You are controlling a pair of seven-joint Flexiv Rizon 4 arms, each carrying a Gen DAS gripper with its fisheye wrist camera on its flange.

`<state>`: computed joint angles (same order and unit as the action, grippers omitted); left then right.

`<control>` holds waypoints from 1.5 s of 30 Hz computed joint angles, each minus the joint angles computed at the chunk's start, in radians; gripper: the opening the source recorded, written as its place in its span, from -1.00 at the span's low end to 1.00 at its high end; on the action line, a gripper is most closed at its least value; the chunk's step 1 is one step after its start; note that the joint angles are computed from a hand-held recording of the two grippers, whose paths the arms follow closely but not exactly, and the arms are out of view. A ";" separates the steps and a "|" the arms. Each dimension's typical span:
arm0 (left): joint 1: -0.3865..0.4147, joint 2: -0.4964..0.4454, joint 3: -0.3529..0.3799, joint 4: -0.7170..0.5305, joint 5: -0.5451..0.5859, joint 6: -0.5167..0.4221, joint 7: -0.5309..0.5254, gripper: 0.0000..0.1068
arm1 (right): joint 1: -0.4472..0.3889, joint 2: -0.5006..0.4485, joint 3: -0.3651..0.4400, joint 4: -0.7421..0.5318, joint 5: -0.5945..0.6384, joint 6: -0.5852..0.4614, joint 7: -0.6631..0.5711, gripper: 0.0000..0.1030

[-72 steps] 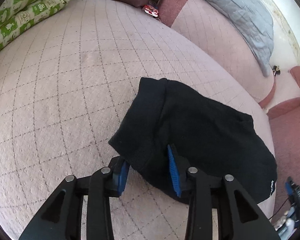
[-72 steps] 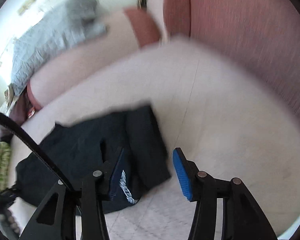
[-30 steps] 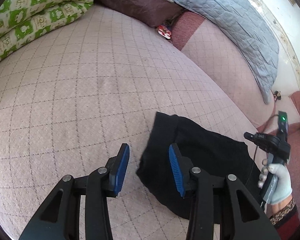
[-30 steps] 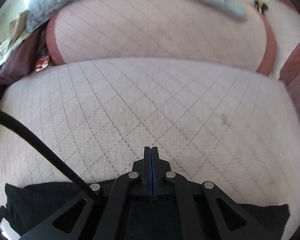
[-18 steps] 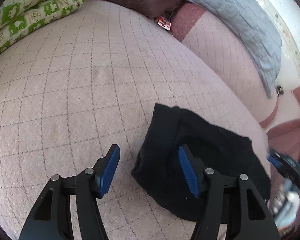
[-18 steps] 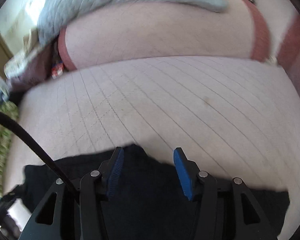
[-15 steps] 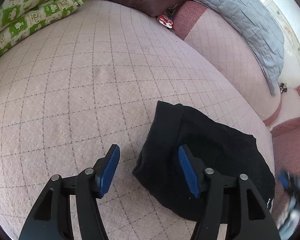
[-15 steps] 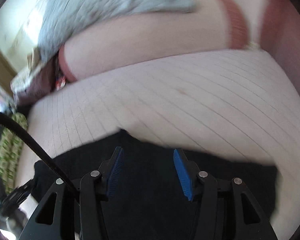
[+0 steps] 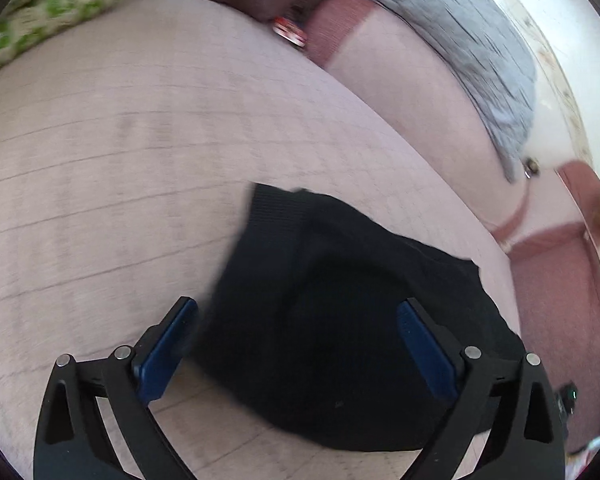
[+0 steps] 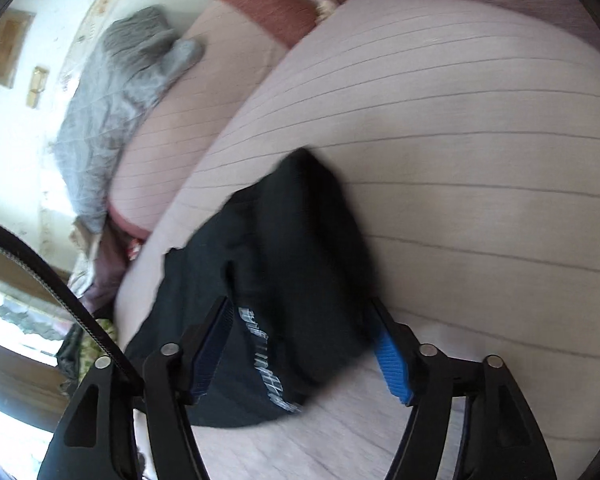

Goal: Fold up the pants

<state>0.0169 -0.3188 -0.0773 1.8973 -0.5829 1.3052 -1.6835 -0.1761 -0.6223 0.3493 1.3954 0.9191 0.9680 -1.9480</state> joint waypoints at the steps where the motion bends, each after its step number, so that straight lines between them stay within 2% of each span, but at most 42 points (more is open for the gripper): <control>1: -0.004 -0.015 0.009 -0.031 0.043 -0.037 -0.001 0.84 | 0.012 -0.002 0.003 0.000 0.001 0.020 -0.015 0.77; 2: -0.025 -0.028 0.042 -0.062 0.099 -0.070 -0.027 0.84 | 0.033 -0.001 0.002 0.006 -0.009 0.053 -0.030 0.82; 3: -0.069 -0.043 0.103 -0.113 0.205 -0.127 -0.082 0.64 | 0.061 0.000 -0.004 0.014 -0.028 0.094 -0.035 0.84; 4: -0.095 -0.053 0.136 -0.156 0.314 -0.171 -0.119 0.02 | 0.084 0.002 -0.008 0.030 -0.049 0.136 -0.043 0.84; 5: -0.098 -0.058 0.136 -0.178 0.358 -0.198 -0.116 -0.37 | 0.118 0.004 -0.017 0.047 -0.084 0.186 -0.046 0.83; 6: -0.079 -0.059 0.103 -0.180 0.337 -0.214 -0.072 -0.67 | 0.141 0.002 -0.023 0.055 -0.122 0.212 -0.035 0.75; 7: -0.070 -0.057 0.085 -0.180 0.322 -0.217 -0.058 -0.68 | 0.144 0.004 -0.022 0.069 -0.145 0.227 -0.029 0.40; 8: -0.069 -0.056 0.080 -0.183 0.326 -0.218 -0.051 -0.68 | 0.175 0.010 -0.049 0.088 -0.203 0.244 0.026 0.10; 9: -0.056 -0.050 0.059 -0.172 0.294 -0.210 -0.030 -0.69 | 0.178 0.008 -0.055 0.087 -0.239 0.227 0.062 -0.41; 10: -0.032 -0.037 0.026 -0.148 0.227 -0.185 0.000 -0.69 | 0.153 0.002 -0.038 0.062 -0.215 0.173 0.061 -0.44; 14: 0.004 0.009 -0.020 -0.086 0.062 -0.115 0.074 -0.69 | 0.096 0.016 0.023 0.055 -0.201 0.171 0.092 -0.46; 15: 0.024 0.031 -0.051 -0.052 -0.026 -0.094 0.125 -0.69 | 0.091 0.027 0.027 0.061 -0.200 0.167 0.095 -0.46; 18: 0.009 0.063 -0.040 -0.017 -0.102 -0.085 0.148 -0.69 | 0.079 0.069 0.038 0.089 -0.190 0.154 0.086 -0.46; 21: -0.021 0.080 -0.008 -0.001 -0.081 -0.106 0.113 -0.69 | 0.064 0.113 0.035 0.123 -0.169 0.131 0.069 -0.46; 24: -0.057 0.107 0.031 0.023 -0.002 -0.139 0.024 -0.69 | 0.051 0.156 0.021 0.168 -0.133 0.123 0.045 -0.46; 29: -0.095 0.139 0.050 0.068 0.102 -0.157 -0.071 -0.66 | 0.026 0.214 -0.021 0.254 -0.068 0.097 0.008 -0.44; 31: -0.098 0.156 0.045 0.103 0.090 -0.162 -0.074 -0.52 | 0.052 0.223 -0.063 0.293 -0.108 0.104 0.030 -0.27; 32: -0.095 0.164 0.038 0.124 0.057 -0.154 -0.060 -0.51 | 0.071 0.225 -0.087 0.316 -0.139 0.122 0.061 -0.17; 33: -0.094 0.170 0.037 0.136 0.041 -0.147 -0.054 -0.44 | 0.078 0.227 -0.098 0.328 -0.151 0.135 0.081 0.02; 36: -0.090 0.209 0.026 0.195 -0.071 -0.106 0.031 -0.31 | 0.053 0.252 -0.092 0.358 -0.121 0.174 0.065 0.20; 37: -0.093 0.223 0.024 0.215 -0.116 -0.086 0.067 -0.20 | 0.056 0.263 -0.095 0.370 -0.124 0.194 0.065 0.20; 39: -0.111 0.258 0.010 0.269 -0.294 -0.012 0.186 0.03 | 0.067 0.293 -0.098 0.401 -0.133 0.257 0.053 0.20; 40: -0.124 0.270 0.010 0.285 -0.363 0.015 0.225 0.07 | 0.083 0.306 -0.106 0.418 -0.152 0.300 0.065 0.23; 41: -0.136 0.283 0.016 0.304 -0.425 0.046 0.250 0.07 | 0.104 0.317 -0.121 0.443 -0.184 0.357 0.086 0.28; 42: -0.146 0.286 0.023 0.311 -0.440 0.065 0.244 0.08 | 0.134 0.325 -0.149 0.472 -0.242 0.407 0.139 0.39; 44: -0.151 0.300 0.046 0.338 -0.433 0.097 0.188 0.08 | 0.230 0.347 -0.250 0.563 -0.411 0.518 0.308 0.40; 45: -0.154 0.306 0.052 0.349 -0.430 0.108 0.168 0.08 | 0.241 0.357 -0.259 0.591 -0.454 0.560 0.342 0.40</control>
<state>-0.1374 -0.0133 -0.0253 2.2467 -1.0132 1.4134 -1.5153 0.0649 -0.2650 0.0902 1.9859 0.4653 1.5279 -1.6058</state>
